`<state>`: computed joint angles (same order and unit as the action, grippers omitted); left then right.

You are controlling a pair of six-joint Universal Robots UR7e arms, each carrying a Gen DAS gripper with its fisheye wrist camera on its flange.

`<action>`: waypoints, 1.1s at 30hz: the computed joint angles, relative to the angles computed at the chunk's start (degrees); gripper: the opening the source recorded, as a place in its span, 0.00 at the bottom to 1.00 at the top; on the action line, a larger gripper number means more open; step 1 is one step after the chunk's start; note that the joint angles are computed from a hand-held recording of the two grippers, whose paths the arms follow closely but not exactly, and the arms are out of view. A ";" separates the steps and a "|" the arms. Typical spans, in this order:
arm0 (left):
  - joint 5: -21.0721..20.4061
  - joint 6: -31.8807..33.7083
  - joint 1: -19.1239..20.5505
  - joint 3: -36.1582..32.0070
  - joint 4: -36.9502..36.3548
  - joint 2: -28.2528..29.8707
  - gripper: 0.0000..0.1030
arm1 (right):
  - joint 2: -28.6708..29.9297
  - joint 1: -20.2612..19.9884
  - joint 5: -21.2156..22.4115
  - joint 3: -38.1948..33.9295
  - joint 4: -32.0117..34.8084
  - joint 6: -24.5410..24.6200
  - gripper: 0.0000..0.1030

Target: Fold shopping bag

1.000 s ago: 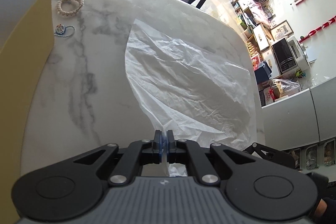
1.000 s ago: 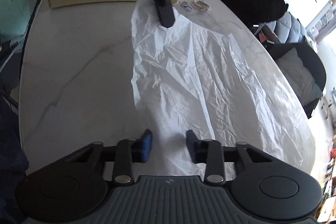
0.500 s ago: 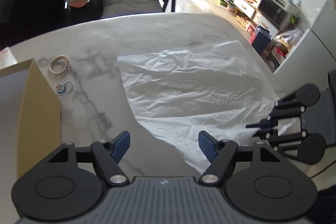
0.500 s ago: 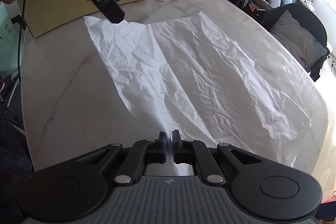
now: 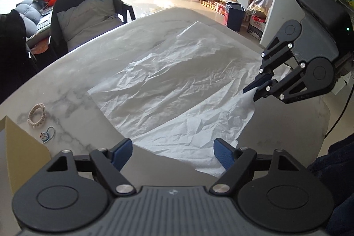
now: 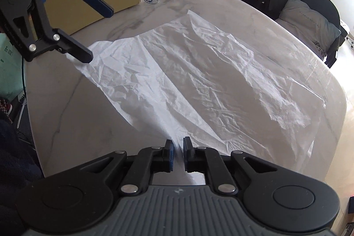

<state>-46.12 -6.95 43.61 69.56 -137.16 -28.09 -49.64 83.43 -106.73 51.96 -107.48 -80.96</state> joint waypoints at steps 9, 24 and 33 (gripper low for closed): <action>-2.18 8.88 0.26 0.91 -4.03 0.03 0.80 | 2.39 0.13 0.89 -6.64 6.80 4.79 0.10; -2.34 19.49 0.44 2.18 -10.49 0.48 0.93 | 8.03 -0.01 3.18 -20.70 17.91 13.40 0.10; -2.75 24.66 0.82 1.36 -12.09 1.31 0.96 | 12.21 0.08 3.38 -29.84 22.84 17.59 0.10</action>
<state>-48.86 17.71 44.43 70.93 -149.25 -26.77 -37.43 83.51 -103.34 22.12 -84.64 -63.36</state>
